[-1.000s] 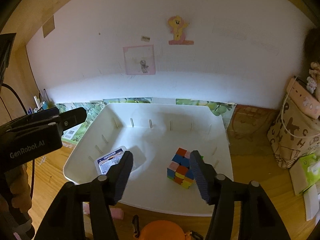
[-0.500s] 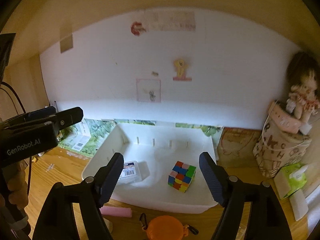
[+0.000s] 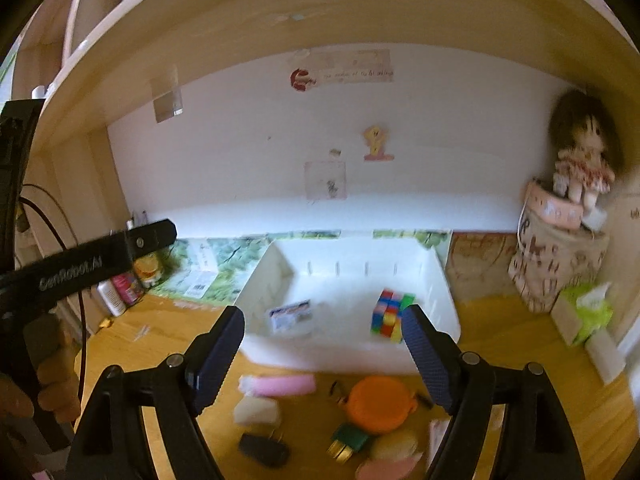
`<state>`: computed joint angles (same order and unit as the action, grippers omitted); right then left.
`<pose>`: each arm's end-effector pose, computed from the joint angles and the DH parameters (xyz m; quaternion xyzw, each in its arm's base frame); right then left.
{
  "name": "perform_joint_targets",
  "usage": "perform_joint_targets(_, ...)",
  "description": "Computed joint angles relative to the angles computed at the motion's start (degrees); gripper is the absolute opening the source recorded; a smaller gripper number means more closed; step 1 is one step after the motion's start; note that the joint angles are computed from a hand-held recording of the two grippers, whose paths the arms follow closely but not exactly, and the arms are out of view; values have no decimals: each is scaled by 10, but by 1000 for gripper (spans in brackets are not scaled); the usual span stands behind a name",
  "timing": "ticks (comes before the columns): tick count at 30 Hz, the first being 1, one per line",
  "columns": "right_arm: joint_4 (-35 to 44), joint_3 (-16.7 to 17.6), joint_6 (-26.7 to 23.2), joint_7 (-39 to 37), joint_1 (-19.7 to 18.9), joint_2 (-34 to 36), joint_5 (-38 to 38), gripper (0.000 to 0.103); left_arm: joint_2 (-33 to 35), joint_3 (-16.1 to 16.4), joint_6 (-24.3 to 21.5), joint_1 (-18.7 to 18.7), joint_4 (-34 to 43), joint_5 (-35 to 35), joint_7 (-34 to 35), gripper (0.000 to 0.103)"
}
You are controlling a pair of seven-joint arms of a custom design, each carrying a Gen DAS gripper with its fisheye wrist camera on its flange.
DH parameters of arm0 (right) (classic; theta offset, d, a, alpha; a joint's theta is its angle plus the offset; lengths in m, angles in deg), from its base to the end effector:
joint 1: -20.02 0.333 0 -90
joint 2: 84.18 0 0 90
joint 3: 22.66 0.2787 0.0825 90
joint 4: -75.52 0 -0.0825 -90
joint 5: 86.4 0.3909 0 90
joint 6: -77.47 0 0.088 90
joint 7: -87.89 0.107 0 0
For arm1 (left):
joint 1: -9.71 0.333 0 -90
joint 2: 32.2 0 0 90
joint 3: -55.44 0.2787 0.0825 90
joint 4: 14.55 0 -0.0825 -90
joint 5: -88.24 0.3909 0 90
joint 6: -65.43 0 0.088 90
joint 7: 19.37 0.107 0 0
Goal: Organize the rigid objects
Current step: 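Release the clear box and the cube into the bin, withdraw both grippers, then lower the left gripper onto the green-gold perfume bottle and grasp it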
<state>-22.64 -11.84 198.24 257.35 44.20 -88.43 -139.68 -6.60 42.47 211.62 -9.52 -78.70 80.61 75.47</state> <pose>0.4991 0.3084 0.6355 -0.4600 0.7467 -0.3805 0.2932 0.6343 -0.3422 0.6525 -0.4457 0.7525 -0.4560 0.1648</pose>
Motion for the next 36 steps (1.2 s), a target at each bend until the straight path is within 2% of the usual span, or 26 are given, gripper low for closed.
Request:
perform_joint_targets(6, -14, 20, -37, 41, 22, -6, 3, 81, -80, -7, 21, 31, -123, -37, 27, 83)
perform_joint_targets(11, -30, 32, -70, 66, 39, -15, 16, 81, -124, -10, 7, 48, -178, -69, 49, 83)
perform_joint_targets(18, -67, 48, -112, 91, 55, -44, 32, 81, -158, -11, -13, 55, -217, -103, 78, 83)
perform_joint_targets(24, -100, 59, -138, 75, 56, -72, 29, 81, -171, -10, -34, 46, -225, -88, 62, 83)
perform_joint_targets(28, -130, 56, -133, 39, 52, -97, 50, 81, -171, -9, -48, 32, -217, -57, 15, 83)
perform_joint_targets(30, -152, 51, -117, 22, 48, -116, 69, 81, -169, -6, -63, 23, -209, -23, -21, 83)
perform_joint_targets(36, -218, 44, -58, -32, 31, -175, 113, 81, -166, -12, -113, 9, -188, -1, -63, 83)
